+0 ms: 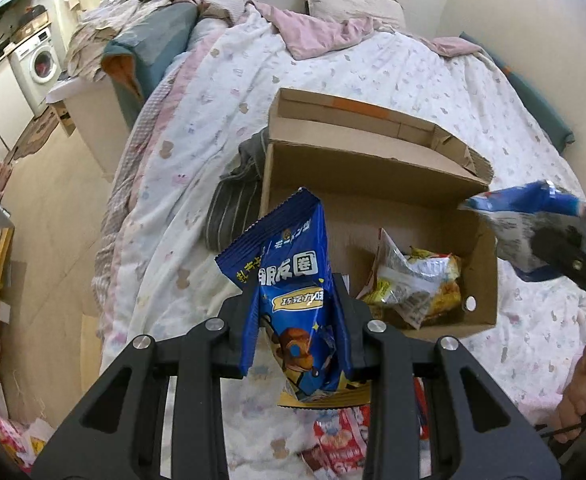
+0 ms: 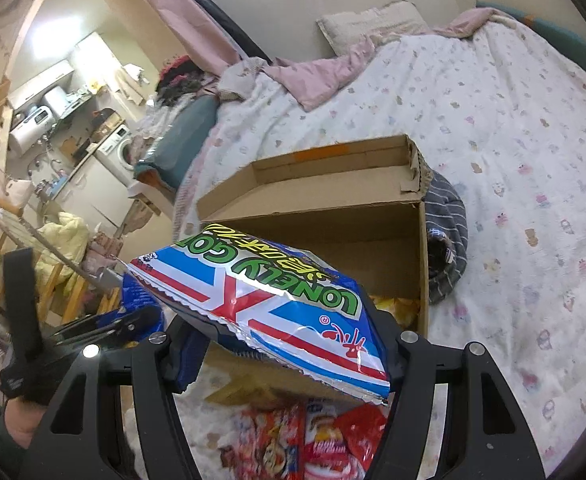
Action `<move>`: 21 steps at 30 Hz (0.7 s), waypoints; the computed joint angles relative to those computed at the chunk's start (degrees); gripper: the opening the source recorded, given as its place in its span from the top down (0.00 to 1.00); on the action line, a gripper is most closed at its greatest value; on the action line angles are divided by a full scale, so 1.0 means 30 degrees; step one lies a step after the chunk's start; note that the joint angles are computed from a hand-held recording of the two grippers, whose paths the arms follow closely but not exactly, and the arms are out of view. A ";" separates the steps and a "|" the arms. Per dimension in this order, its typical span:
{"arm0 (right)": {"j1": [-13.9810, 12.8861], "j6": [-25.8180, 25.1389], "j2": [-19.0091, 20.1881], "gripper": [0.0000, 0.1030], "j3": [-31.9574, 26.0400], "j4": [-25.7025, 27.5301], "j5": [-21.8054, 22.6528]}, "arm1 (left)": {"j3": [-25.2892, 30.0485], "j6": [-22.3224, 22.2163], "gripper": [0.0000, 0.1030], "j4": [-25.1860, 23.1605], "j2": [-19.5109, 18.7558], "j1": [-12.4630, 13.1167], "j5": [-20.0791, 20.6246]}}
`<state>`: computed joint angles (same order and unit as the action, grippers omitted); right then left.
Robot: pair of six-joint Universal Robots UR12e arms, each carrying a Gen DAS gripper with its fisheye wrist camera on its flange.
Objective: Organize snacks
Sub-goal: 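Carry both bags over the box and open both grippers to drop them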
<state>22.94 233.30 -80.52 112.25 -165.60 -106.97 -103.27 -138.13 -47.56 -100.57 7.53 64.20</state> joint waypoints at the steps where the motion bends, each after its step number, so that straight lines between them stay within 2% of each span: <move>1: -0.0158 0.0045 0.0136 0.34 0.0011 -0.0009 0.0129 | 0.0022 0.0001 0.73 0.0100 -0.0100 -0.0101 0.0086; 6: -0.0798 0.1175 0.0482 0.34 0.0502 -0.1026 0.0805 | -0.0240 0.0377 0.73 0.1392 -0.0613 -0.0429 -0.0123; 10: -0.1074 0.1299 0.0795 0.34 0.0289 -0.0035 0.0871 | 0.0001 0.0786 0.73 0.1006 -0.0898 -0.0778 0.0013; 14: -0.1171 0.1985 0.1047 0.34 0.0274 0.0827 0.0290 | -0.0350 0.1235 0.73 0.2447 -0.0980 -0.1022 0.0209; 16: -0.1149 0.1998 0.1139 0.34 0.0084 0.1637 -0.0272 | -0.0235 0.1185 0.73 0.2047 -0.1084 -0.1105 0.0339; 18: -0.1259 0.2023 0.1197 0.34 0.0070 0.1848 -0.0015 | -0.0088 0.1122 0.73 0.1469 -0.1172 -0.1192 0.0433; 21: -0.1290 0.1912 0.1291 0.34 0.0029 0.1884 0.0102 | -0.0196 0.1201 0.72 0.1837 -0.1205 -0.1292 0.0598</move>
